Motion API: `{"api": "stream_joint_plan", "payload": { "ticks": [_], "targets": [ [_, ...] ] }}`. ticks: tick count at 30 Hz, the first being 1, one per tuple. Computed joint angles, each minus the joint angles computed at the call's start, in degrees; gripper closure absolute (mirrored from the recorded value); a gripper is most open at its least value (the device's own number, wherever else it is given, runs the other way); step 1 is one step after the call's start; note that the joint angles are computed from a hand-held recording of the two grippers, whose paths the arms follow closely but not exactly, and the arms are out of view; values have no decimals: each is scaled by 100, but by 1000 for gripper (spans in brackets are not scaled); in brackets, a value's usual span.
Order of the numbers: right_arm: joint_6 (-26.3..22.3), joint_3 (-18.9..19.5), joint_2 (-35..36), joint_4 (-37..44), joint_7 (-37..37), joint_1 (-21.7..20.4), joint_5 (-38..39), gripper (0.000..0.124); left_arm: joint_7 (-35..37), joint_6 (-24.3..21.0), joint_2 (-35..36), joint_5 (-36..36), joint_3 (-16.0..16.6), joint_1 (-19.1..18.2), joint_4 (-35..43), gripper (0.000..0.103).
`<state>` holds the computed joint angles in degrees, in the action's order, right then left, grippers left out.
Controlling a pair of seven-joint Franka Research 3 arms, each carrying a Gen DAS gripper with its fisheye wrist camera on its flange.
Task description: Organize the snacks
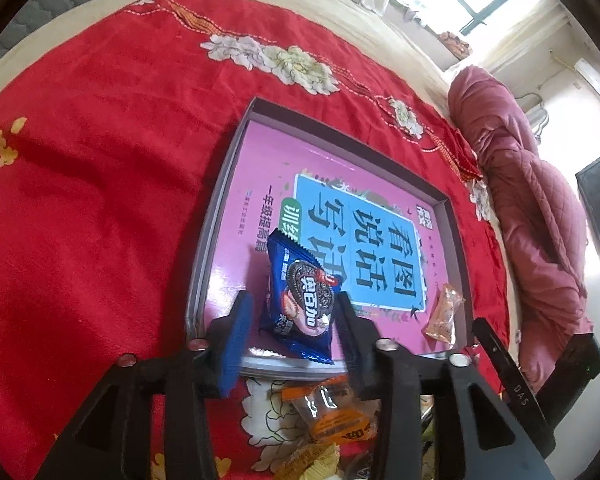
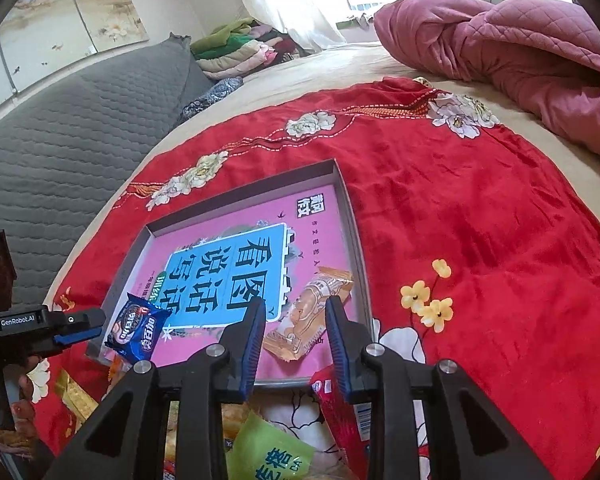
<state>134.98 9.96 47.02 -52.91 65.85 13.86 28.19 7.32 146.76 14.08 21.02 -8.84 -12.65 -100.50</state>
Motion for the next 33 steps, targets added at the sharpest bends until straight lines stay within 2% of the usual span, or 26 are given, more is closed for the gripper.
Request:
{"api": "stream_joint_plan", "payload": {
  "ticks": [1,9,12,18,22,25,33],
  "targets": [
    [-26,1,25,43,13,-4,0,92,-18,13,-22,25,7,-7,-14,46],
    [37,98,-13,-8,-115,-83,167,87,-110,-463,-121,460,21,-130,178,44],
    [116,169,-75,-106,-239,-138,307,84,-139,-508,-191,579,8,-147,164,39],
    [360,278,-256,-373,-559,-216,594,78,-336,-554,-432,829,-30,-164,-3,38],
    [492,323,-348,-501,-733,-254,776,75,-413,-642,-554,925,-78,-172,-67,33],
    [535,338,-398,-567,-813,-274,874,73,-634,-729,-656,1036,-107,-196,-163,33],
    [675,356,-664,-907,-1017,-340,1093,69,-642,-765,-739,982,-204,-190,-279,33]
  ]
}}
